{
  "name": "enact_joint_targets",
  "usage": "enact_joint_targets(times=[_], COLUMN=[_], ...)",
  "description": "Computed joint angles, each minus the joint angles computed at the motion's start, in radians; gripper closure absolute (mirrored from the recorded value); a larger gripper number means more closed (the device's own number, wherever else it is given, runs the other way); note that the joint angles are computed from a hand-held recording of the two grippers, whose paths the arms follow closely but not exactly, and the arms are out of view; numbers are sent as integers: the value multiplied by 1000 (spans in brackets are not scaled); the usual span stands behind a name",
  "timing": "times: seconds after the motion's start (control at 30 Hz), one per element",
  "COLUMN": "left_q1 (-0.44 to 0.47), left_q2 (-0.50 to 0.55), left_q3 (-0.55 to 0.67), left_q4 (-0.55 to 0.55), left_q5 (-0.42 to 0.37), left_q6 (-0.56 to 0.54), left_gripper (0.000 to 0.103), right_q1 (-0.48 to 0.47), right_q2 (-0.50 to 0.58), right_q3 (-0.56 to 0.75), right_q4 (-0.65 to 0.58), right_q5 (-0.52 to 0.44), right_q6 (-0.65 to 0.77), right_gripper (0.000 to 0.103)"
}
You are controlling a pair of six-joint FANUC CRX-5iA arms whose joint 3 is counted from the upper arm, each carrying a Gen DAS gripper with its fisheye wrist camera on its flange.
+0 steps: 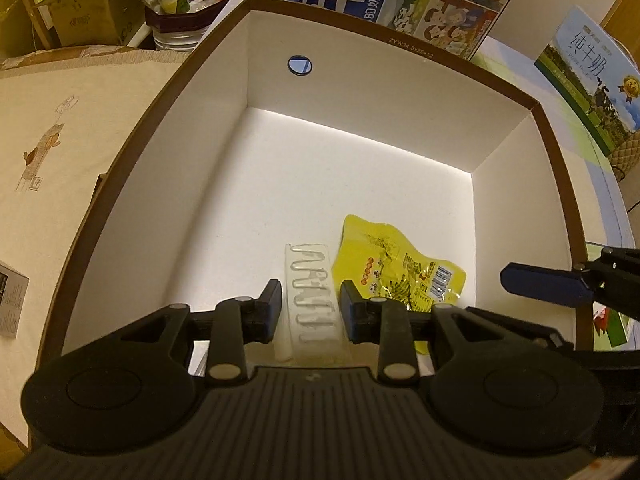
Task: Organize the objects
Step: 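Open both tools to drop the yellow packet and blister into the box, then withdraw both tools from the box toward the table items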
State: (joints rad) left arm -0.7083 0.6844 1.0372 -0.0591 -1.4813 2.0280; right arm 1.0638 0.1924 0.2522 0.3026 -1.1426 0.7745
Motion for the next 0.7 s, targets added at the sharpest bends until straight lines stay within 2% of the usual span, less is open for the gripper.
enact_joint_targets(times=[0.07, 0.13, 0.2, 0.4, 0.5, 0.7], left_q1=[-3, -8, -13, -25, -32, -52], left_q2=[-7, -13, -27, -73, -100, -141], left_q3=[-3, 2, -5, -35, -53, -70], left_q4=[-5, -17, -28, -53, -74, -110], left_q5=[-3, -13, -16, -23, -25, -32], left_q6=[-5, -7, -12, -7, 5, 17], left_gripper=[69, 60, 56, 50, 42, 41], right_q1=[3, 5, 8, 25, 38, 65], right_q2=[-5, -10, -16, -44, -64, -108], right_q3=[-5, -10, -16, -42, -60, -95], right_q4=[0, -3, -2, 8, 16, 36], right_q5=[3, 5, 9, 19, 27, 50], right_q6=[-4, -4, -6, -22, -37, -65], right_gripper=[65, 64, 63, 60, 59, 57])
